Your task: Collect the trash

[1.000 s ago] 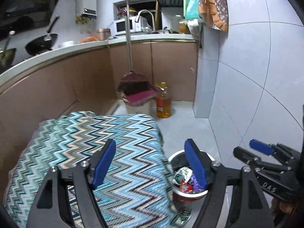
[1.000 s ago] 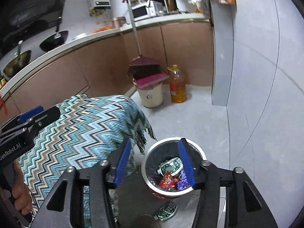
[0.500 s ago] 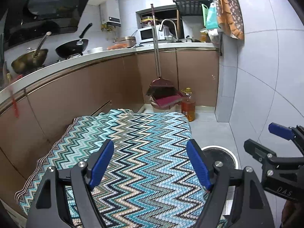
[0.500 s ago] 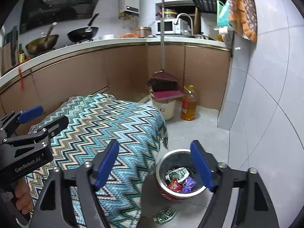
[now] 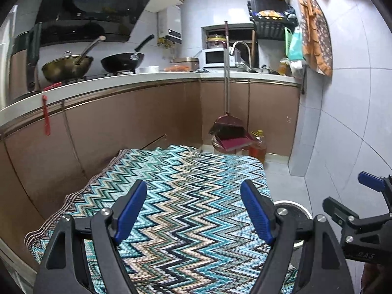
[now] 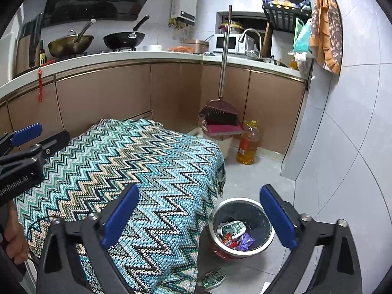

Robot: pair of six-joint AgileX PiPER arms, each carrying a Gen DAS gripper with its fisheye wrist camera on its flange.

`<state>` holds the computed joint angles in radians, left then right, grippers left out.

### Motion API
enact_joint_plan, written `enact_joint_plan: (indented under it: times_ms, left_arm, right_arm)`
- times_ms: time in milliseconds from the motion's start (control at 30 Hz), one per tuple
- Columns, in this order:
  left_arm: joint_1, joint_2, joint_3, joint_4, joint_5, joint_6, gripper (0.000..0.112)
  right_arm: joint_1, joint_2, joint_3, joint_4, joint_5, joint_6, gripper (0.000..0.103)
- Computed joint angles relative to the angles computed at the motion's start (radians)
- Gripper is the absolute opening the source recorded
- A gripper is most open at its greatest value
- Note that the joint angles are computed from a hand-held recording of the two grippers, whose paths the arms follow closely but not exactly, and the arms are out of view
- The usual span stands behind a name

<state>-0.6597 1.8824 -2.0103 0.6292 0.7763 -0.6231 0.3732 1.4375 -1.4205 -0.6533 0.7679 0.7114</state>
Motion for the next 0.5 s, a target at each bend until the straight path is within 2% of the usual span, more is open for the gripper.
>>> enact_joint_plan:
  times_ms: [500]
  left_arm:
    - [0.016, -0.082, 0.121, 0.048, -0.053, -0.065, 0.078]
  right_arm:
    - [0.011, -0.013, 0.039, -0.043, 0.008, 0.083, 0.103]
